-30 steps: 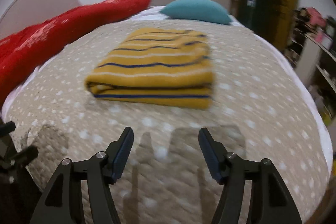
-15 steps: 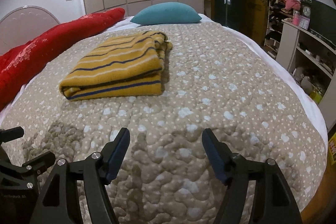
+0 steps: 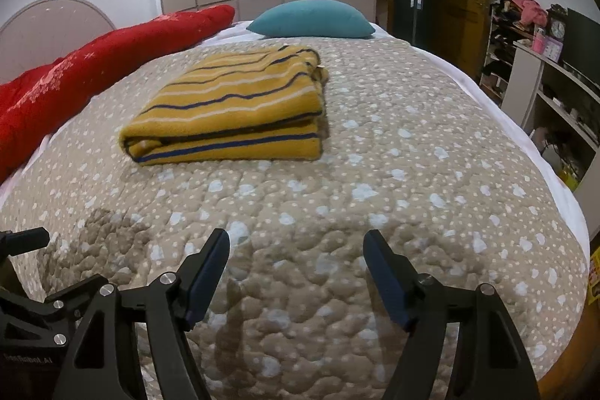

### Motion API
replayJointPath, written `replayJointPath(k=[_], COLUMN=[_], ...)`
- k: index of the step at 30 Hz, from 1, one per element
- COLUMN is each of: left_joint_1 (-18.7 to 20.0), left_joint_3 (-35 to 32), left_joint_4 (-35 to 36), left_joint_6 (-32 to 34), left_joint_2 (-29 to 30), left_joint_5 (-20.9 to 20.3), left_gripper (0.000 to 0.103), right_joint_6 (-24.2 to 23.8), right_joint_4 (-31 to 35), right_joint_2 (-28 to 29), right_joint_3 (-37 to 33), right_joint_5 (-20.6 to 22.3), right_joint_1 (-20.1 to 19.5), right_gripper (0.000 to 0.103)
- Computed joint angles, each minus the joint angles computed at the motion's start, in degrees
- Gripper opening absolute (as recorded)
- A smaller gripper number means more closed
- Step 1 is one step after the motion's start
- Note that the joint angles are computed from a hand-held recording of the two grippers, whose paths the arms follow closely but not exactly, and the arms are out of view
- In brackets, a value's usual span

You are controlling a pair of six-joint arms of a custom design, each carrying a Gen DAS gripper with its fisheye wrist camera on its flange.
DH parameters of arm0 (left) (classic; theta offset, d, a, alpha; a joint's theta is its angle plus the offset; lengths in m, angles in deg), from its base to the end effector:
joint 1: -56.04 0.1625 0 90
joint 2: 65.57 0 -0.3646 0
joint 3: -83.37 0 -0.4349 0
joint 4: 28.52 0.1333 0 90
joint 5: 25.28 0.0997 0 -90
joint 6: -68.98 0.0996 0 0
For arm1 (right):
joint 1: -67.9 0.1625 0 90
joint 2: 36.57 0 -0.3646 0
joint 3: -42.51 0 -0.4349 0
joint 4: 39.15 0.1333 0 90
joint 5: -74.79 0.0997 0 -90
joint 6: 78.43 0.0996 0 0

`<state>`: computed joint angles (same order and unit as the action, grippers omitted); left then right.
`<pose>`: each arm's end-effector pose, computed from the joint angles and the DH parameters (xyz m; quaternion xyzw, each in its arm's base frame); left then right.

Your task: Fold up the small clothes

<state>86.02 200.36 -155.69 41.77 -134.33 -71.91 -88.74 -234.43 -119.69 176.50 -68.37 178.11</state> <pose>-0.3373 -0.4274 0.0878 0.2954 0.8772 -0.1889 0.3280 0.1970 -0.3801 0.2334 0.0120 -0.8212 0.4417 0.3612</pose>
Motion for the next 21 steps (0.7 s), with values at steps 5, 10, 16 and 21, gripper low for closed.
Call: replayJointPath(k=[5, 10, 16, 21], left_joint_1=[0.18, -0.09, -0.66, -0.93], left_joint_3=[0.50, 0.59, 1.15, 1.10], left_joint_4=[-0.69, -1.17, -0.89, -0.07], left_joint_6=[-0.01, -0.03, -1.02, -1.57], left_joint_2=[-0.40, -0.04, -0.47, -0.18], left_joint_5=[0.20, 1.43, 3.78, 5.36], left_gripper=[0.103, 0.103, 0.103, 0.103], right_joint_6=[-1.42, -2.33, -2.17, -2.60], right_joint_4=[-1.65, -1.92, -1.52, -2.04], right_joint_2=[1.92, 3.18, 3.73, 4.18], right_joint_3=[-0.87, -1.50, -1.73, -1.86], right_joint_5=[-0.74, -1.34, -1.48, -1.57], right_joint_1=[0.75, 1.13, 1.21, 1.32], right_gripper=[0.078, 0.079, 0.080, 0.081])
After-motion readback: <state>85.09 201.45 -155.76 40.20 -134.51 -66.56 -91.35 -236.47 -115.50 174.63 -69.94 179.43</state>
